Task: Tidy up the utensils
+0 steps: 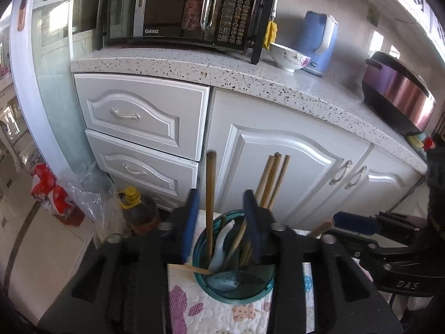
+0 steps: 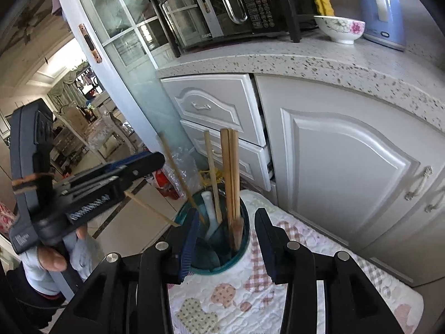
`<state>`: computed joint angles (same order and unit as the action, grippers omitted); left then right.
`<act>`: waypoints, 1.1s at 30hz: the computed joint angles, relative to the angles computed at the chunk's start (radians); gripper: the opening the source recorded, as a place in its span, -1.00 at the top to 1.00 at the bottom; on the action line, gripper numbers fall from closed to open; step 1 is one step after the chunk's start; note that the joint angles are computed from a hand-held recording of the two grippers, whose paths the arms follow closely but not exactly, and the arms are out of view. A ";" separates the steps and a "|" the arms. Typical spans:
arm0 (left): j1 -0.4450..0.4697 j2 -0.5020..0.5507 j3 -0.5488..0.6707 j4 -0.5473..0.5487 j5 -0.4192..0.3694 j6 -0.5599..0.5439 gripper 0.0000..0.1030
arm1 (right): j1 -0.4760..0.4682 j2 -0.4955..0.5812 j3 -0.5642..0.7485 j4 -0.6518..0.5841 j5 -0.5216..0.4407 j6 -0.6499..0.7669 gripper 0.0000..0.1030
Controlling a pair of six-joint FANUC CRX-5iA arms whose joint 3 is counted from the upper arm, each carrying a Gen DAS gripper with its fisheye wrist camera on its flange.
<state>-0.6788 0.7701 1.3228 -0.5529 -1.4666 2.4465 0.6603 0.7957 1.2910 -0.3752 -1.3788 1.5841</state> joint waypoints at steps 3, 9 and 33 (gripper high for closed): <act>-0.014 -0.017 -0.020 -0.014 -0.002 0.009 0.29 | -0.001 -0.060 -0.106 0.004 0.048 0.004 0.23; -0.053 -0.011 0.003 -0.060 -0.051 -0.005 0.28 | 0.007 -0.173 -0.293 0.019 0.146 0.022 0.21; -0.165 -0.015 0.003 -0.206 -0.177 0.075 0.28 | 0.108 -0.384 -0.669 0.200 0.429 -0.091 -0.09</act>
